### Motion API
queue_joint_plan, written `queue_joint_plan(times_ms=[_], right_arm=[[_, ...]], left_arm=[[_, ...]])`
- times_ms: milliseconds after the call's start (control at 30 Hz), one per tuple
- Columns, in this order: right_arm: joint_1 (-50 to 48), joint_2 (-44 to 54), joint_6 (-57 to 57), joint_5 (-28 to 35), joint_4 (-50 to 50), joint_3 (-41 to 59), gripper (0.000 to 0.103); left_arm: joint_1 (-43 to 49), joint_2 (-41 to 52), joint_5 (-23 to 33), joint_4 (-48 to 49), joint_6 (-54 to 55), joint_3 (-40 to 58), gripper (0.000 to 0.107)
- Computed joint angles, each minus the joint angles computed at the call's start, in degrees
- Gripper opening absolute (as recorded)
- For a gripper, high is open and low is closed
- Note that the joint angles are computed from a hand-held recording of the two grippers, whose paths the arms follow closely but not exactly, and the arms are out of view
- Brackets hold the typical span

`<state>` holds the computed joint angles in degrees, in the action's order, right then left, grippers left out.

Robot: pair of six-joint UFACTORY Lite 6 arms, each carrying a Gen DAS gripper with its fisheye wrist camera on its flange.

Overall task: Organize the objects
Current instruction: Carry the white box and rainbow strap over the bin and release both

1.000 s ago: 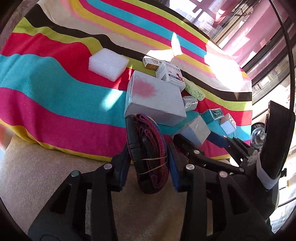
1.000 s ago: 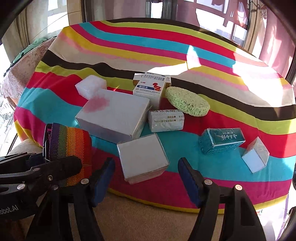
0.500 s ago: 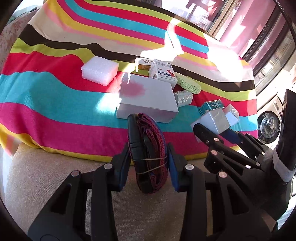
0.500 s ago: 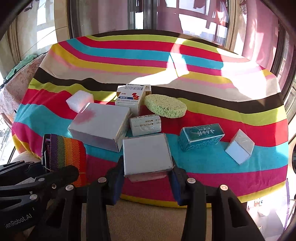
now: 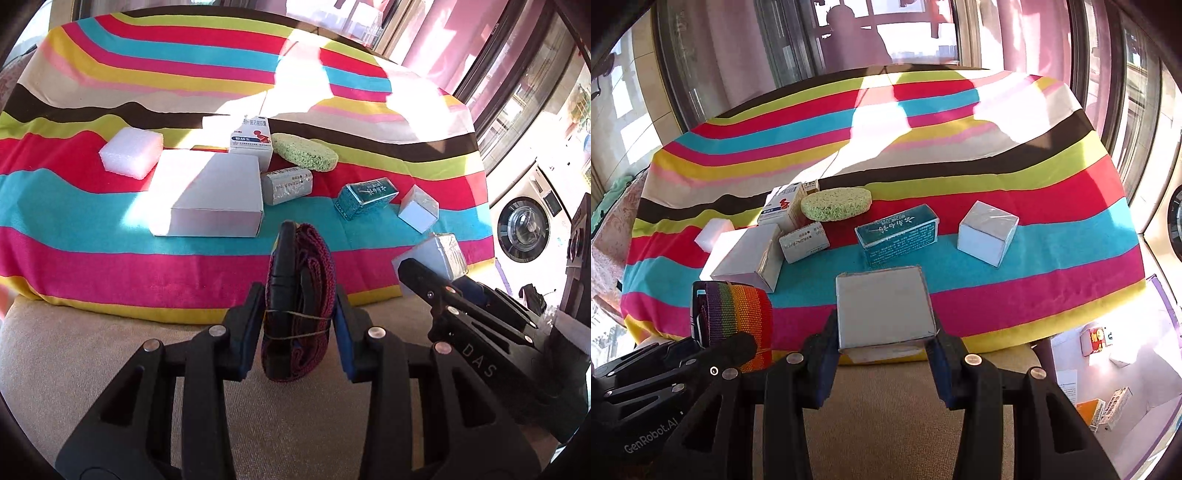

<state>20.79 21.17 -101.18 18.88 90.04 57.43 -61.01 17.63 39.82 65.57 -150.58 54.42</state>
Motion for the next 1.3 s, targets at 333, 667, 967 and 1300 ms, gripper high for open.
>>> queue_joint_plan(times_ms=[333,667,967,1300], right_arm=[[-9.8,0.7,7.5,2.1,-7.7,0.0,0.044],[-19.4,1.4,13.5,1.8,-14.6,0.2,0.045],[-26.8,4.0,18.5,-0.6,-17.5,1.4,0.045],[-31.5,5.2,23.3,-3.5,-15.6,1.4,0.045]], left_arm=[[1.4,7.4,-1.7,1.1,5.4,10.4,0.041],[3.5,17.2,-4.9,0.7,13.2,24.7,0.041],[5.9,28.1,-11.4,1.8,19.0,40.1,0.041],[9.0,39.7,-26.8,-3.6,28.1,55.8,0.04]])
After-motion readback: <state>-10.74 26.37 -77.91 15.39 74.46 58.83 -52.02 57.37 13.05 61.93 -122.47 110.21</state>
